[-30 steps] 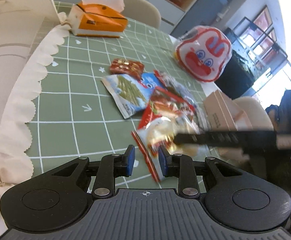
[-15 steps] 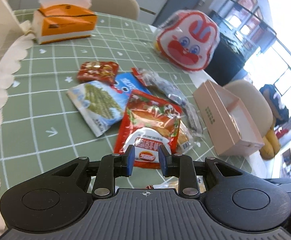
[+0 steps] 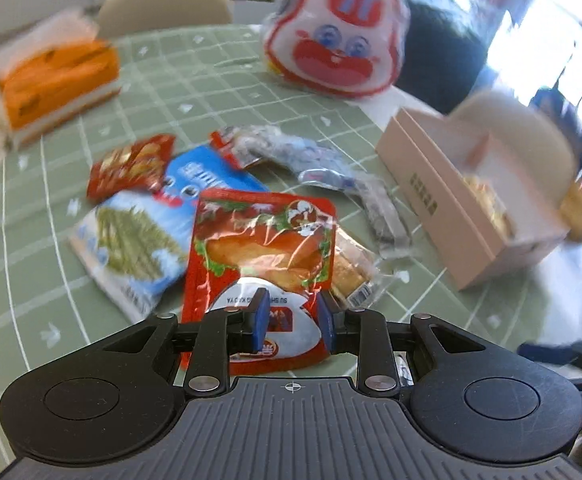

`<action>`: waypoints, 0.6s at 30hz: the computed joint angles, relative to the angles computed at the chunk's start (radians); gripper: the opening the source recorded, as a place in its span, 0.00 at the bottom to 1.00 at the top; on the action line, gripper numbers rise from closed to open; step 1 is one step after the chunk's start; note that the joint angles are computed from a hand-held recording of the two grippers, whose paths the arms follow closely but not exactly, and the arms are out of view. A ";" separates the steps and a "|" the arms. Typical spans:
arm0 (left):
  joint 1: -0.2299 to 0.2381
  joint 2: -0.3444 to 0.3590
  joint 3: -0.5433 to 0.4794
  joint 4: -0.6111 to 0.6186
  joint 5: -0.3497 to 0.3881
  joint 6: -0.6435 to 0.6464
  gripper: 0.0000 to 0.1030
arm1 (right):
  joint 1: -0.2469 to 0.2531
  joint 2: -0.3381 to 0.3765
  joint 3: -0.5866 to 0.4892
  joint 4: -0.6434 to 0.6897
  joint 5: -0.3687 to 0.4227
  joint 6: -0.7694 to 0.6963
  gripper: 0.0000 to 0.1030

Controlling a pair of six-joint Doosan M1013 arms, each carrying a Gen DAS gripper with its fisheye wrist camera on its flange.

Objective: Organize snacks
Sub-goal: 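Grasp the red duck-meat pouch with the left gripper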

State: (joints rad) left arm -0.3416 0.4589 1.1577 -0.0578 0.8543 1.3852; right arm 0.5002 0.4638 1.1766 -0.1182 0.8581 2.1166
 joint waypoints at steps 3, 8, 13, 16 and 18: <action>-0.018 0.022 -0.038 0.008 0.044 0.060 0.57 | 0.003 -0.014 0.027 -0.008 -0.032 -0.038 0.66; -0.019 0.032 -0.054 -0.002 0.043 0.035 0.74 | 0.020 -0.021 0.048 -0.056 -0.059 -0.090 0.71; -0.016 0.051 -0.081 0.138 0.079 -0.146 0.73 | 0.034 -0.021 0.061 -0.102 -0.078 -0.105 0.78; -0.006 0.058 -0.081 0.136 0.084 -0.131 0.77 | 0.042 -0.023 0.071 -0.131 -0.082 -0.114 0.82; 0.006 0.057 -0.073 0.102 0.068 -0.109 0.81 | 0.042 -0.026 0.077 -0.129 -0.089 -0.114 0.85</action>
State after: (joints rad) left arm -0.3355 0.5156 1.0848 0.0440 0.9220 1.2763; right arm 0.5421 0.4380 1.2534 -0.2472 0.7689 2.0025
